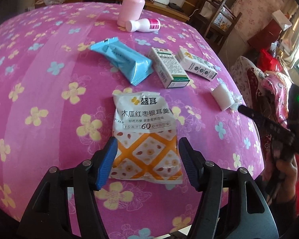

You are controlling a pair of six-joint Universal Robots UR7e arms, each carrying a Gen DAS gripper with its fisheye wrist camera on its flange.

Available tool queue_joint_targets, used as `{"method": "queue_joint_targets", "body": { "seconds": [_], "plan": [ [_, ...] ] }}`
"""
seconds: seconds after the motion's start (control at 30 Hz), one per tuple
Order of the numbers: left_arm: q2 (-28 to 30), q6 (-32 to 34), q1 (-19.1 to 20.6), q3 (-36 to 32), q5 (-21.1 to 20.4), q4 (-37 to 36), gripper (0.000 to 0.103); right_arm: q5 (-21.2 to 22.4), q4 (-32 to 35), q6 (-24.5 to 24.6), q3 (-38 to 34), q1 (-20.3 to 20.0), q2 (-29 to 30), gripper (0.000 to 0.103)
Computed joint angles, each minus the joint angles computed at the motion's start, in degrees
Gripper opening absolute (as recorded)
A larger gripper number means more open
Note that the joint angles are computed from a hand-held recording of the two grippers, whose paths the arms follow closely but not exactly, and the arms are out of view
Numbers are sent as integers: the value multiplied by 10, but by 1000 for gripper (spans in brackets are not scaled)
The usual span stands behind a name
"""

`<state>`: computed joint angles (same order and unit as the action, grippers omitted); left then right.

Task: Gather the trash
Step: 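Move both open tools back over the remaining trash on the table, then grasp the white snack bag with the left tool while the right grasps the white foam block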

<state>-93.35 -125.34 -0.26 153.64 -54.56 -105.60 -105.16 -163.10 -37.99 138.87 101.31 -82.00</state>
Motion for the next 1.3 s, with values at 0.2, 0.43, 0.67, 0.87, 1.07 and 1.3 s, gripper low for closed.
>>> {"method": "queue_joint_targets", "body": {
  "seconds": [0.2, 0.43, 0.67, 0.87, 1.07, 1.3],
  "plan": [
    [9, 16, 28, 8, 7, -28, 67, -24, -50, -26, -27, 22, 73, 74],
    [45, 97, 83, 15, 29, -131, 68, -38, -66, -30, -46, 28, 121, 74],
    [101, 137, 105, -14, 35, -120, 74, -20, -66, -26, -44, 19, 132, 72],
    [131, 170, 95, -26, 22, -117, 28, -17, -106, -54, -23, 19, 124, 31],
    [104, 140, 69, -33, 31, -82, 13, 46, -15, -42, -13, 3, 43, 30],
    [131, 153, 64, -64, 55, -76, 12, 85, 44, -59, 14, -9, -46, 30]
  ]
}}
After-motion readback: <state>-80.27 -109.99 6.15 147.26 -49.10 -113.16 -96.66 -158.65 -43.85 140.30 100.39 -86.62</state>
